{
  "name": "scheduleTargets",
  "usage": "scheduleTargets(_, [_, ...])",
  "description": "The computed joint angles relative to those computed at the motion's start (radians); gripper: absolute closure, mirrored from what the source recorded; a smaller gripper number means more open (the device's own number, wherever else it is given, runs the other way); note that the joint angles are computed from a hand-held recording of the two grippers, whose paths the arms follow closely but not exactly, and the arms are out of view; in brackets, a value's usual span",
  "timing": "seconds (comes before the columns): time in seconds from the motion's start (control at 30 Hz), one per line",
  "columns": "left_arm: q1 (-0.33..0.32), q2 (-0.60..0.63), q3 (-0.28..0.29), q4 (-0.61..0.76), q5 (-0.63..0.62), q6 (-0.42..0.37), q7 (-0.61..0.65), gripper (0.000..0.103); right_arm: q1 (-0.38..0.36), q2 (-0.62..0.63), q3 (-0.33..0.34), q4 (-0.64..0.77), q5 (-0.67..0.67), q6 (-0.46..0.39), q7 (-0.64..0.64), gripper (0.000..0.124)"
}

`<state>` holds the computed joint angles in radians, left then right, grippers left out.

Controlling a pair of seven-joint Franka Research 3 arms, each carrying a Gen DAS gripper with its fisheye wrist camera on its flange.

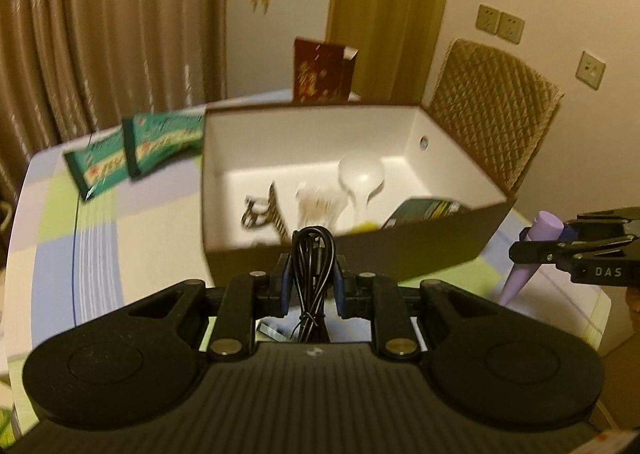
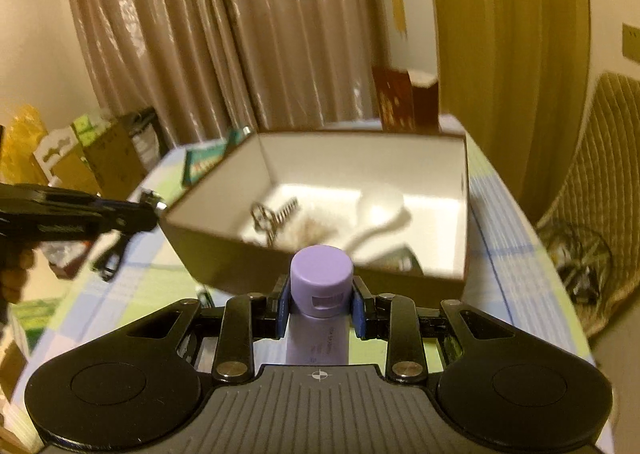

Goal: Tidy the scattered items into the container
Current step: 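Carry the black cable and purple tube over the box with both tools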

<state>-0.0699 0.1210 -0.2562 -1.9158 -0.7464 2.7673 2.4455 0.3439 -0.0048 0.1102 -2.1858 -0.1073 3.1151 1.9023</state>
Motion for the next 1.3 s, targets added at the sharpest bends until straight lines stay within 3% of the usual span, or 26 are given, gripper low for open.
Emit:
scheduleTargets(0.13, [-0.008, 0.037, -0.016, 0.065, 0.015, 0.014, 0.002, 0.087, 0.005, 0.022, -0.001, 0.059, 0.109, 0.014, -0.117, 0.096])
scheduleTargets(0.43, [-0.009, 0.148, -0.053, 0.211, 0.179, 0.033, -0.112, 0.086, 0.057, 0.12, -0.093, 0.21, 0.034, 0.026, -0.093, 0.096])
scheduleTargets(0.57, [-0.012, 0.21, -0.06, 0.285, 0.287, 0.025, -0.205, 0.086, 0.09, 0.188, -0.147, 0.292, -0.003, -0.004, -0.079, 0.096])
scheduleTargets(0.77, [-0.027, 0.318, -0.067, 0.416, 0.453, -0.012, -0.327, 0.086, 0.076, 0.291, -0.153, 0.407, 0.045, -0.073, -0.143, 0.096])
scheduleTargets(1.0, [-0.058, 0.466, -0.062, 0.618, 0.585, -0.118, -0.45, 0.086, 0.059, 0.414, -0.153, 0.564, 0.076, -0.204, -0.214, 0.096])
scheduleTargets(1.3, [-0.163, 0.737, -0.006, 1.029, 0.724, -0.35, -0.554, 0.086, 0.049, 0.545, -0.152, 0.738, 0.09, -0.38, -0.252, 0.096])
